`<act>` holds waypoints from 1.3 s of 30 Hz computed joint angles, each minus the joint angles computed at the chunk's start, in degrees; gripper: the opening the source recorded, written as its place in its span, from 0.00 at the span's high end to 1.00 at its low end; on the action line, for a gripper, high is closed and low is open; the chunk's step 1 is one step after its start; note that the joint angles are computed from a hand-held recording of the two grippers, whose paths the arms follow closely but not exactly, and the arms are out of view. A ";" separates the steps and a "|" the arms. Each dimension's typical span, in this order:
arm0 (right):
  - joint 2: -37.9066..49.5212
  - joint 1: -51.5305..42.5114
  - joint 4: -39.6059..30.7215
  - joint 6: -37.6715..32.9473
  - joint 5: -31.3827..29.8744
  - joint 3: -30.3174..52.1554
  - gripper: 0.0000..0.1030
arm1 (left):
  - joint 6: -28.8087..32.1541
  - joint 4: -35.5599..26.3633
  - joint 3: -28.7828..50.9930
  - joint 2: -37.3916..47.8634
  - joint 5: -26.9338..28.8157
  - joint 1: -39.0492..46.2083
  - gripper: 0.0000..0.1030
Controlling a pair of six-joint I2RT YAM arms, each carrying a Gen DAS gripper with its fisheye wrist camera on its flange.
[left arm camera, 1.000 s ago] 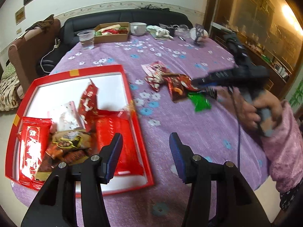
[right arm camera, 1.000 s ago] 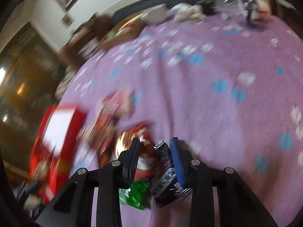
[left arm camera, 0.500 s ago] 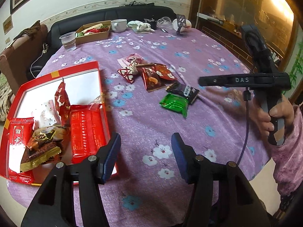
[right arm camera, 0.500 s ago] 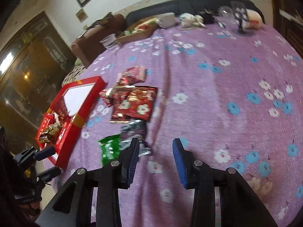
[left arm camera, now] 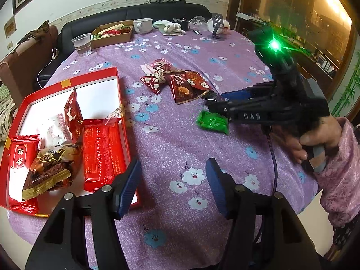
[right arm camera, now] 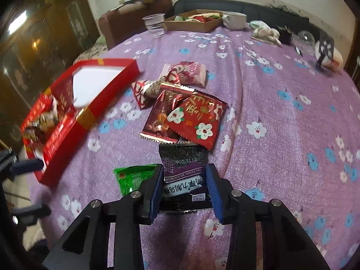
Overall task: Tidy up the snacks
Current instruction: 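Grasp the dark purple packet with the right gripper, then grasp the green packet with the left gripper while the right holds the purple packet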
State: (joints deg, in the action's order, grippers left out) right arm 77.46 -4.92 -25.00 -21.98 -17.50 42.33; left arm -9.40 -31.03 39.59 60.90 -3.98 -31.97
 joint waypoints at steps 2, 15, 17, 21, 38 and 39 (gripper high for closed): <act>-1.11 1.23 1.73 -0.71 2.25 -1.47 0.64 | -0.30 0.12 0.46 1.01 0.36 -0.31 0.43; 11.73 -23.62 0.31 4.47 -25.71 9.88 0.88 | 0.47 1.97 7.19 10.67 -3.27 -6.40 0.43; 12.88 -24.06 0.72 4.41 -22.96 10.26 0.87 | 0.57 2.59 8.53 13.79 -2.62 -6.52 0.43; 13.70 -25.10 -3.27 0.32 -25.34 11.84 0.81 | 0.98 3.69 10.86 18.52 -1.46 -6.46 0.43; 5.42 -15.71 9.86 0.17 -11.35 0.43 0.77 | 1.10 7.78 13.62 26.60 0.82 -5.63 0.43; 5.65 -15.99 9.69 0.40 -11.48 0.74 0.77 | 1.34 7.87 13.84 26.90 0.74 -5.64 0.43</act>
